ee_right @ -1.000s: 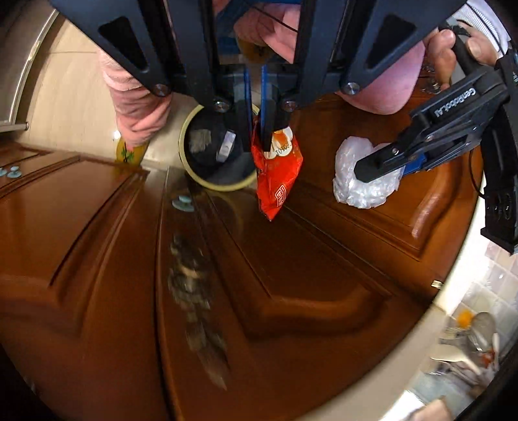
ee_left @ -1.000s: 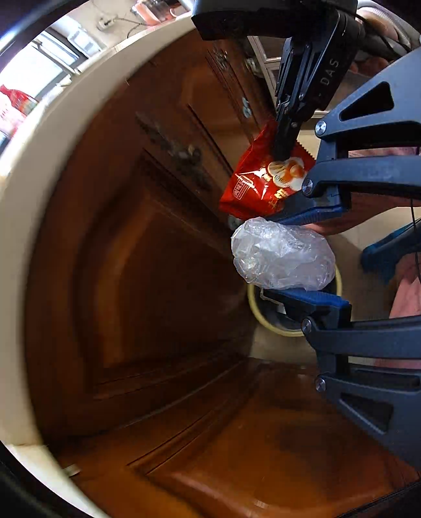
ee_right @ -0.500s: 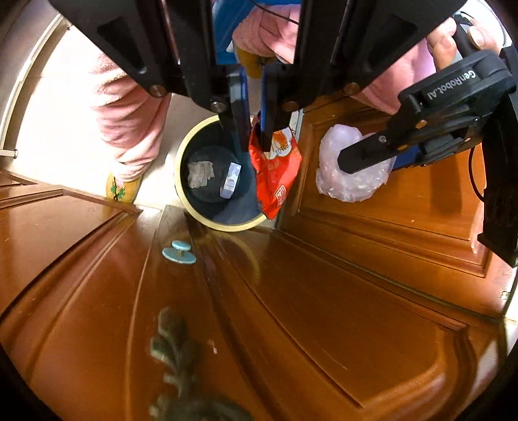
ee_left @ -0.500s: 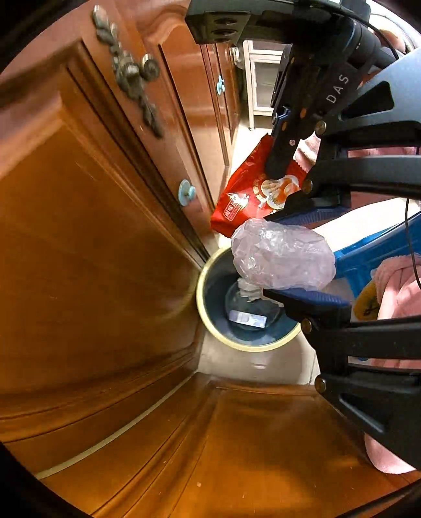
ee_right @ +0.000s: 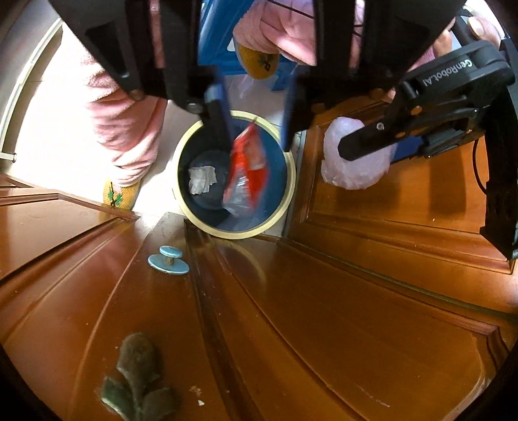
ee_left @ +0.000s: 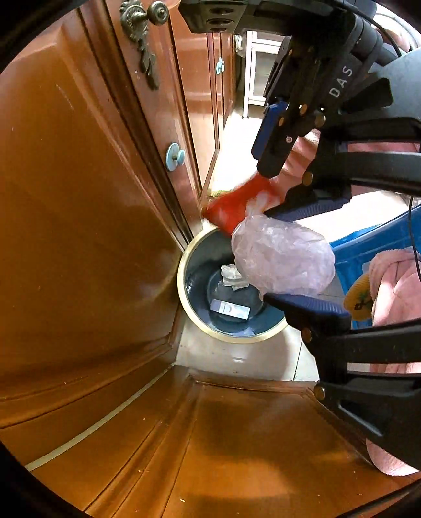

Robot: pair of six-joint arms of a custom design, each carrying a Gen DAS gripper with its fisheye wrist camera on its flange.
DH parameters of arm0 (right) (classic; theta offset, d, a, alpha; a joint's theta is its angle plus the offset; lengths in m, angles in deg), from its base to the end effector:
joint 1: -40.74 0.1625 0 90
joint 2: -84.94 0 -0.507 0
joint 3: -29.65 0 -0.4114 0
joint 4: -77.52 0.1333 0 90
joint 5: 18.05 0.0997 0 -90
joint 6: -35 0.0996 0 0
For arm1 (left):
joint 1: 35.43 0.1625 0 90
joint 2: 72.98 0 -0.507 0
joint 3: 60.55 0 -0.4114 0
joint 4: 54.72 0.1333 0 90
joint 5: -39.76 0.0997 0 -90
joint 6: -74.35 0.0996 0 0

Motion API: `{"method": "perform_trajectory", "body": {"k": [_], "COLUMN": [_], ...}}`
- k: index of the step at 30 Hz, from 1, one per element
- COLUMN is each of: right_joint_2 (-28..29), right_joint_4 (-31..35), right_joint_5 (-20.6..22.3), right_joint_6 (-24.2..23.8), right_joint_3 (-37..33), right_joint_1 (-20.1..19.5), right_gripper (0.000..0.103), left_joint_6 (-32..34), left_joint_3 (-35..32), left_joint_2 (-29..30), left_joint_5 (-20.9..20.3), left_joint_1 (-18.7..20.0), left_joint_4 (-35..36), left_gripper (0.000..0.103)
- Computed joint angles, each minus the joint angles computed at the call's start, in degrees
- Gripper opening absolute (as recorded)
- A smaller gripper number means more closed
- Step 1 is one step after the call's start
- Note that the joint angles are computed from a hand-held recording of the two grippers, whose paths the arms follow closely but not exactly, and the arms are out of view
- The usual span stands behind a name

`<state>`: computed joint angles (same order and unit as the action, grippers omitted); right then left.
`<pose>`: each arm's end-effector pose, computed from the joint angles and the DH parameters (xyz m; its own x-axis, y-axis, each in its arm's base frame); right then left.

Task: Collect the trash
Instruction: 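Lower both bags over the bin and open both tools to drop them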

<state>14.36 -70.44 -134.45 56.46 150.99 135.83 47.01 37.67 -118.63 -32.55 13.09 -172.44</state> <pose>0.1365 -0.5289 0.2460 -0.8671 0.3392 0.3647 0.2463 0.9285 -0.2780 -0.3113 -0.5991 0.0704 -0.8349 0.3333 -0.4379 0.2449 0.9376 0.2467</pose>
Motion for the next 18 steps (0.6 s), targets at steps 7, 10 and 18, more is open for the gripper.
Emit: {"method": "perform_trajectory", "body": {"k": [7,10,18], "right_joint_2": [-0.1,-0.62,-3.79], "right_joint_4": [-0.66,-0.56,0.06], "right_joint_5": [-0.17,-1.17,-5.55], "right_joint_6": [-0.39,-0.36,-0.06], "right_joint_3": [0.03,-0.09,-1.07], "right_joint_1": [0.24,0.93,5.6], "right_gripper": [0.037,0.037,0.037], "left_joint_6": [0.65,1.21,2.75], "left_joint_3": [-0.13,0.03,0.26], "left_joint_2": [-0.02,-0.25,-3.57], "left_joint_5": [0.68,1.33,2.56], "left_joint_1": [-0.19,-0.72,-3.4], "left_joint_4": [0.48,0.13,-2.86], "left_gripper": [0.062,0.062,0.062]}}
